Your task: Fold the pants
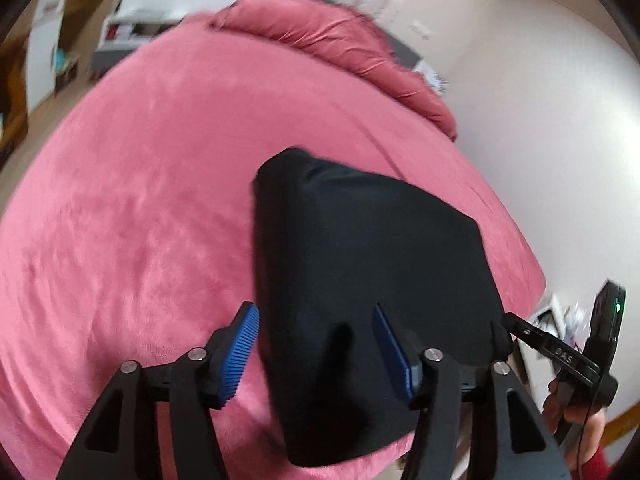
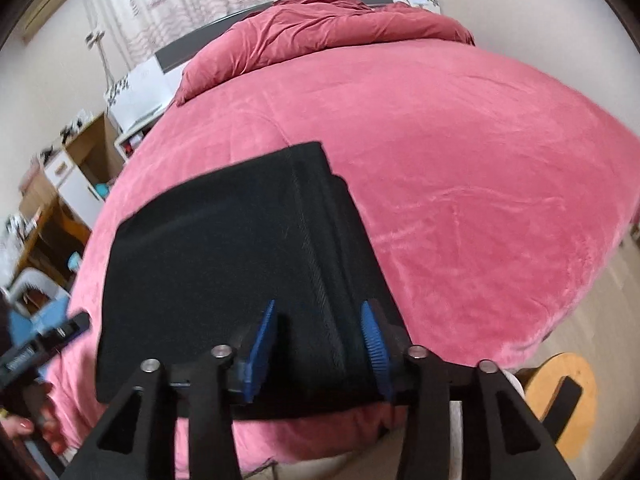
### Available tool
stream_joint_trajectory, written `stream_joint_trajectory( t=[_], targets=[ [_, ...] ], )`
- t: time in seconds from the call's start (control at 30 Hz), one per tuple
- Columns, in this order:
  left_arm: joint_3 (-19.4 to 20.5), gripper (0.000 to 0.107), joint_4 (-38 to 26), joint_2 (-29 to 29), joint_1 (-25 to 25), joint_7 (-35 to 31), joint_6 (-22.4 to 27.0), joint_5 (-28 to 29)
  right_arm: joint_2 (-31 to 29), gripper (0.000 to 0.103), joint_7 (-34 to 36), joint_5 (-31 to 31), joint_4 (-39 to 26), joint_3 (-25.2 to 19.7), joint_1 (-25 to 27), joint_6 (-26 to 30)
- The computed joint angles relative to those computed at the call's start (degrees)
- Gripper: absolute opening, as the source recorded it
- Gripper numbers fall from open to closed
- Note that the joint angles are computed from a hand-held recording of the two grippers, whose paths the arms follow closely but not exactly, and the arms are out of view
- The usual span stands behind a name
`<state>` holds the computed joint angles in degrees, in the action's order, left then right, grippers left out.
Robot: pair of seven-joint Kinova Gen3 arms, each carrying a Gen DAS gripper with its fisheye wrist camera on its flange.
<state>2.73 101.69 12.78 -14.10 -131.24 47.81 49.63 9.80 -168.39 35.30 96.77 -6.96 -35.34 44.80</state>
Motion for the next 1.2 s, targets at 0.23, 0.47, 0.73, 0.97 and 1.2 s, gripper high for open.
stream_joint_trajectory(
  t=[0.23,0.47,0.73,0.97,1.2],
  targets=[
    [1.5,0.075,-4.4,6.2,-3.5,0.7,8.7,1.8,1.6,0.08,15.3,-14.9,-2.4,-6.3,15.8,-5.2],
    [2.2,0.081,-10.0,10.6,-1.8,4.4,12.9,-3.4,6.8,0.092,31.7,-27.3,-2.6,-15.9,30.5,-10.4],
    [4.2,0.087,-14.1,14.2,-1.6,5.6,13.8,-4.5,8.8,0.103,50.3,-44.3,2.4,-14.9,33.5,-20.9],
    [5.2,0.095,-15.8,15.1,-0.4,7.2,13.5,-5.5,10.2,0.103,61.9,-57.2,4.5,-17.0,37.6,-24.3],
    [5.3,0.095,-15.7,13.5,3.7,12.0,9.4,-9.2,10.7,0.103,68.4,-63.1,6.3,-21.3,42.4,-26.6]
  ],
)
